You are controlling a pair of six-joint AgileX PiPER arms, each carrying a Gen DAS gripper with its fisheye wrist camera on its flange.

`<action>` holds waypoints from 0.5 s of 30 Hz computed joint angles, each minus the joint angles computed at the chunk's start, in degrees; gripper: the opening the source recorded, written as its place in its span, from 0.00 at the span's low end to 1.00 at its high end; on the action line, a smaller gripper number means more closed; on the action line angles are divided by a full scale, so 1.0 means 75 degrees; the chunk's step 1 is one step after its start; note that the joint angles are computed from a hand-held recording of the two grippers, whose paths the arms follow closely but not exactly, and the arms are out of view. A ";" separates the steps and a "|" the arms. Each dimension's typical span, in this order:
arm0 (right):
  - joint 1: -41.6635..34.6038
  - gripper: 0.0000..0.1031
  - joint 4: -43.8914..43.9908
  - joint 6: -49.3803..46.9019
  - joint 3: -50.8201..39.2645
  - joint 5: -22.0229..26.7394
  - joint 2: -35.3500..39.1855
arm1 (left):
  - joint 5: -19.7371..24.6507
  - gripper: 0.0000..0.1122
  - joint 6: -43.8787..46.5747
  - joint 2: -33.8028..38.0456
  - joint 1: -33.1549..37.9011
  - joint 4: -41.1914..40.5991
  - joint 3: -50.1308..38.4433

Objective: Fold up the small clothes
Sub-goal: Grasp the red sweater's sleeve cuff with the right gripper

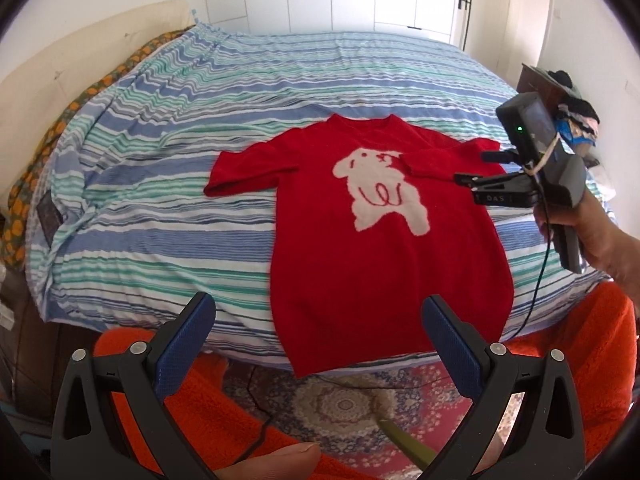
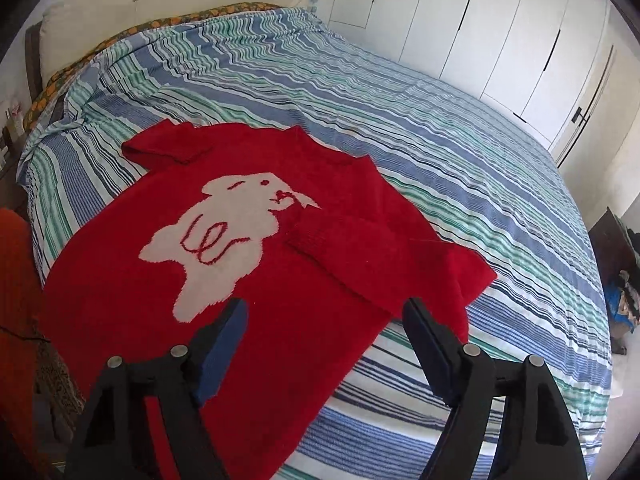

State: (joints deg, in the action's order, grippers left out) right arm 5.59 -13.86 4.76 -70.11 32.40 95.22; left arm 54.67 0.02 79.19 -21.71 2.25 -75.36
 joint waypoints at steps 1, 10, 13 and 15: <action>-0.0011 0.67 0.0176 -0.0229 -0.0596 0.0109 0.0676 | 0.0010 0.91 -0.0045 0.0008 0.0061 0.0033 -0.0004; -0.0833 0.06 0.0836 0.0118 -0.3236 0.0797 0.3280 | 0.0093 0.91 -0.0365 0.0175 0.0548 0.0377 0.0014; -0.2128 0.06 0.1821 0.0113 -0.1364 -0.0205 0.1441 | 0.0119 0.91 -0.0344 0.0248 0.0638 0.0304 0.0052; -0.3311 0.06 0.2526 -0.0377 -0.0262 -0.0467 0.0205 | 0.0183 0.91 -0.0303 0.0391 0.0575 0.0237 -0.0024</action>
